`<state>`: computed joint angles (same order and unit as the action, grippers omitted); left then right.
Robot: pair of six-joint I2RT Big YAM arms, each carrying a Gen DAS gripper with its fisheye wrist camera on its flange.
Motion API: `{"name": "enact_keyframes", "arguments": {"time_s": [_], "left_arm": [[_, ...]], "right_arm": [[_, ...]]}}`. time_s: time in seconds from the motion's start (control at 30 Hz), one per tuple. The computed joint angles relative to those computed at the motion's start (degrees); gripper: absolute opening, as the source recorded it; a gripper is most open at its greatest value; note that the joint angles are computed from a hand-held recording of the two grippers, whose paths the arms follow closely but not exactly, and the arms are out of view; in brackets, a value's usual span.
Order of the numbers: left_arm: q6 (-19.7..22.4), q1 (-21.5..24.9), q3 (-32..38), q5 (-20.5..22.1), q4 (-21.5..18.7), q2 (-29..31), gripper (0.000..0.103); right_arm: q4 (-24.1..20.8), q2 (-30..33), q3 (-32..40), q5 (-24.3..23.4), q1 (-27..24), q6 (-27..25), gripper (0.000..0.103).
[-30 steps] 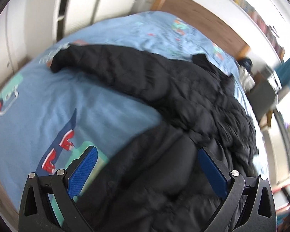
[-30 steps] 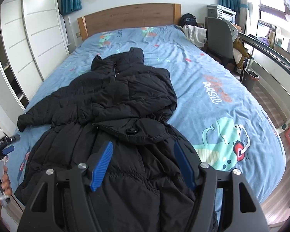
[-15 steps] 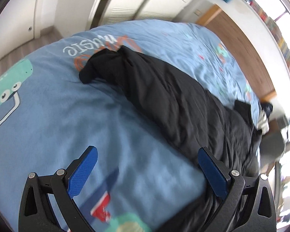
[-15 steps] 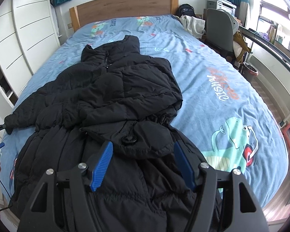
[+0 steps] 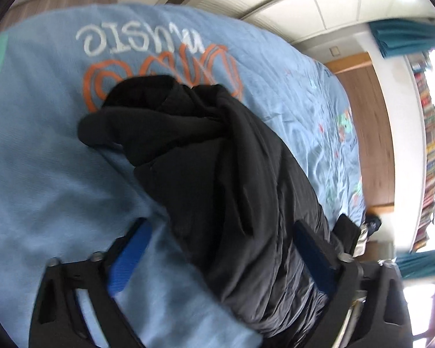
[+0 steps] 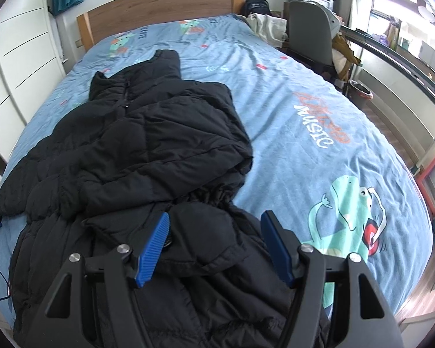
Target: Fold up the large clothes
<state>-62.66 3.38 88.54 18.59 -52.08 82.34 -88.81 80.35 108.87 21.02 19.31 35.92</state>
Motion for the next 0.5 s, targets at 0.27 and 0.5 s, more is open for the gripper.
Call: {"name": "enact_keyframes", "arguments": {"time_s": [0.27,0.5], "left_arm": [[-1.66,-0.07,-1.95,2.20,4.06,-0.80,0.021],[2.48,-1.84,2.67,-2.12,-0.39,-0.46,0.012]], "right_arm": [[1.21,-2.65,-4.15,-0.62,-2.14,1.33,0.064],[2.30,-5.54,-6.66,-1.04,-3.08,1.51,0.064]]}}
